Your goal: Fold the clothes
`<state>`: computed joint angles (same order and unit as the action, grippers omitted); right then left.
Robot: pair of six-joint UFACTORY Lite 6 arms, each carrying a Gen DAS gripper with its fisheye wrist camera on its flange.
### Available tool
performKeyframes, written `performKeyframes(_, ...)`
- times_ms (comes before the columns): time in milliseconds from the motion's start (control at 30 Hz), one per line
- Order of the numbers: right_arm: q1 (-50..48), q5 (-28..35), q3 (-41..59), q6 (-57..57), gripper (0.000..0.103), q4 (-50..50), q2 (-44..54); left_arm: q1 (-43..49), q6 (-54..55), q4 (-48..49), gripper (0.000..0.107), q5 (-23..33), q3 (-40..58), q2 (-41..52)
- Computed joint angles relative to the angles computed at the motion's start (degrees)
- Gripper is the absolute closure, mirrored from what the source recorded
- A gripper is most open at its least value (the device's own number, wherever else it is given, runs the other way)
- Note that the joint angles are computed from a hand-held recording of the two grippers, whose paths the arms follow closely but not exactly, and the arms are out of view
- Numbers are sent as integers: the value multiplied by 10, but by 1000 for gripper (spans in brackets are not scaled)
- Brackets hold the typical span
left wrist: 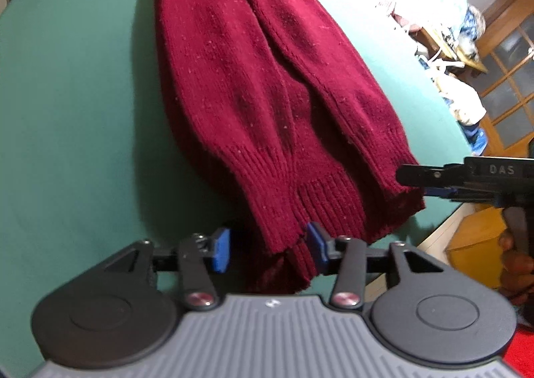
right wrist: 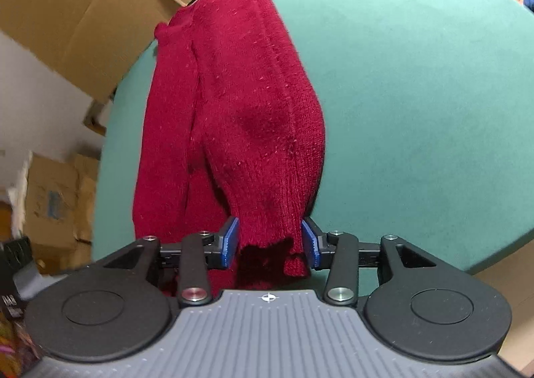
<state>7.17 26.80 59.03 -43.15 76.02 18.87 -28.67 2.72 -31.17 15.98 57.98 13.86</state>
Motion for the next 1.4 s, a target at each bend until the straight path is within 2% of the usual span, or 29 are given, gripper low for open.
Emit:
performKeyframes(67, -12, 14, 10, 2, 63, 6, 13, 0, -14, 4, 70, -6, 0, 2)
performKeyframes(100, -13, 18, 23, 19, 65, -18, 20, 1, -21, 7, 83, -8, 0, 3)
performKeyframes(133, -11, 19, 37, 40, 72, -51, 26, 2, -5, -14, 97, -10, -3, 2)
performKeyframes(167, -4, 14, 53, 76, 85, -104, 32, 5, 24, -46, 97, -12, -8, 1)
performKeyframes(200, 0, 12, 65, 100, 88, -140, 37, 8, 52, -78, 97, -13, -13, -1)
performKeyframes(433, -43, 87, 95, 80, 90, -126, 65, 40, 163, -213, 98, 0, -47, -24)
performKeyframes(700, -75, 158, 135, 65, 90, -119, 88, 74, 174, -280, 98, 33, -49, -44)
performKeyframes(867, -98, 216, 186, 70, 90, -104, 121, 81, 117, -262, 98, 48, -34, -62)
performKeyframes(1067, -113, 257, 278, 88, 90, -90, 176, 92, 29, -215, 98, 59, 12, -52)
performKeyframes(1400, -114, 309, 516, 143, 90, -115, 343, 103, -122, -96, 98, 44, 130, 35)
